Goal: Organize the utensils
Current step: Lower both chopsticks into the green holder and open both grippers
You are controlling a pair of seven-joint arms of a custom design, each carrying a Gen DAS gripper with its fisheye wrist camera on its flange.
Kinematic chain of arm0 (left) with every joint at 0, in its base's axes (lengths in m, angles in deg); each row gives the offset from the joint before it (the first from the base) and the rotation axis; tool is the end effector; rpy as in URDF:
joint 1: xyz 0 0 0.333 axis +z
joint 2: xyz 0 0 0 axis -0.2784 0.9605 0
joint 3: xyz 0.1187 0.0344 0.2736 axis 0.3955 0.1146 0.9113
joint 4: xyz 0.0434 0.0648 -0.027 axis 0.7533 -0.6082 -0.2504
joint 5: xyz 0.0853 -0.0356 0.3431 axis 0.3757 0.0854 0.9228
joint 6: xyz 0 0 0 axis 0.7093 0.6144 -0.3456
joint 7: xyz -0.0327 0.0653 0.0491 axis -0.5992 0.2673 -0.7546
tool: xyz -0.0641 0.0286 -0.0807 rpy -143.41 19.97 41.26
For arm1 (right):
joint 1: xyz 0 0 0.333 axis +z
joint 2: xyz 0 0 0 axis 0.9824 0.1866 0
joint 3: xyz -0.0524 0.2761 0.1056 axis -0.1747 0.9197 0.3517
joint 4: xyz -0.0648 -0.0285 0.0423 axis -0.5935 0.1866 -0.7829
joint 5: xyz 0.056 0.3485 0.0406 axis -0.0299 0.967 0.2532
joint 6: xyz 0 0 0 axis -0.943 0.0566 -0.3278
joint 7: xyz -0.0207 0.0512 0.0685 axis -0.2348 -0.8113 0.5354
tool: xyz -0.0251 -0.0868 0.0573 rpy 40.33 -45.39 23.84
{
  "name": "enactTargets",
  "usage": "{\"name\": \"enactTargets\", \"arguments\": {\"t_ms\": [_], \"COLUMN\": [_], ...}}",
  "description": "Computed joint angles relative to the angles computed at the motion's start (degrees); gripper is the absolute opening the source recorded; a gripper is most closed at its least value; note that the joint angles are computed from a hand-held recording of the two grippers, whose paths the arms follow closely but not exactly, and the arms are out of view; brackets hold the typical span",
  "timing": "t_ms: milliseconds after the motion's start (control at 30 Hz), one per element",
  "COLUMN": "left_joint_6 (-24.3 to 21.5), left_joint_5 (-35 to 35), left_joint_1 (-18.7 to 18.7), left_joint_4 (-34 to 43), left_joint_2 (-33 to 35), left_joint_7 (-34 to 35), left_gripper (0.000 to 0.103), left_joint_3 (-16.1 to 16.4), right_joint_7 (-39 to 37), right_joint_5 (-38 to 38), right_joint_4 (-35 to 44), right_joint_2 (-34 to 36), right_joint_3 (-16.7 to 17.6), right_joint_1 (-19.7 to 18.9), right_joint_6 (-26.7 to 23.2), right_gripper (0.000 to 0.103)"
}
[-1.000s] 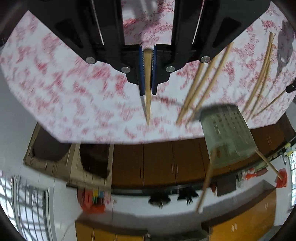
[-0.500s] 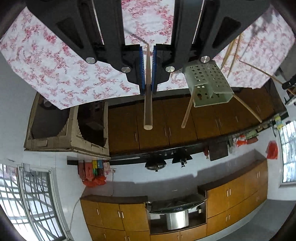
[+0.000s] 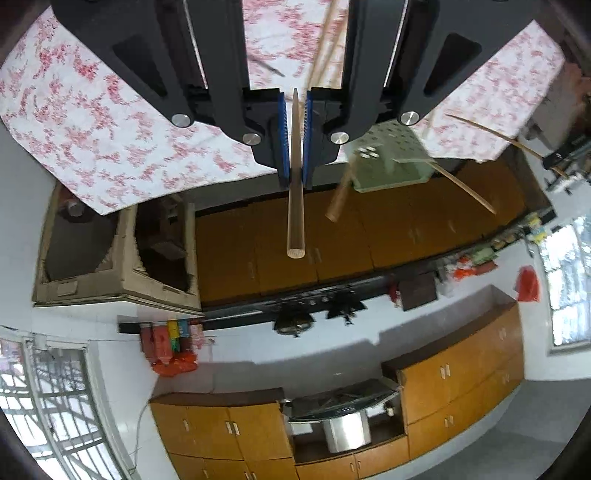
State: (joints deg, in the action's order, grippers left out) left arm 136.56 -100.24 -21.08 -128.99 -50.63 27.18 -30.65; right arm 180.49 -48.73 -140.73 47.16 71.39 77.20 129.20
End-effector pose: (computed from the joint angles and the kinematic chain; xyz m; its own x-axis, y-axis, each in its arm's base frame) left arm 0.4307 0.0486 0.6766 -0.1155 -0.9916 0.0576 -0.4416 -0.0007 -0.8972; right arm 0.4297 0.1412 0.6508 0.0754 -0.9680 -0.2395 -0.3573 0.1980 -0.9128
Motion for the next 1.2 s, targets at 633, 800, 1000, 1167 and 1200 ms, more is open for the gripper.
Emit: {"name": "enactTargets", "arguments": {"t_ms": [633,800,1000,1167,1200], "left_joint_6": [4.17,10.25,13.17,15.07,14.61], "left_joint_5": [-6.67,1.87,16.7,19.16,18.24], "left_joint_1": [-7.34,-1.42,5.06,4.38,3.87], "left_joint_4": [15.01,20.16,21.79,22.31,22.95], "left_joint_2": [6.14,13.19,18.89,21.78,22.31], "left_joint_7": [-0.95,-11.1,-26.65,-29.09,-28.2], "left_gripper": [0.008,0.008,0.008,0.008,0.008], "left_joint_3": [-3.3,-9.46,-14.12,-13.05,-12.63], "right_joint_7": [-7.09,-0.93,2.76,-2.75,-3.92], "right_joint_5": [4.48,-2.71,-7.43,-1.65,-0.52], "right_joint_4": [13.63,18.43,22.11,22.24,22.3], "right_joint_2": [8.92,13.44,18.51,19.96,20.13], "right_joint_3": [1.8,5.0,2.84,-1.67,-2.45], "right_joint_1": [2.97,-0.72,1.74,7.57,8.62], "right_joint_6": [3.85,2.31,0.42,-0.25,-0.48], "right_gripper": [0.008,0.008,0.008,0.008,0.008]}}
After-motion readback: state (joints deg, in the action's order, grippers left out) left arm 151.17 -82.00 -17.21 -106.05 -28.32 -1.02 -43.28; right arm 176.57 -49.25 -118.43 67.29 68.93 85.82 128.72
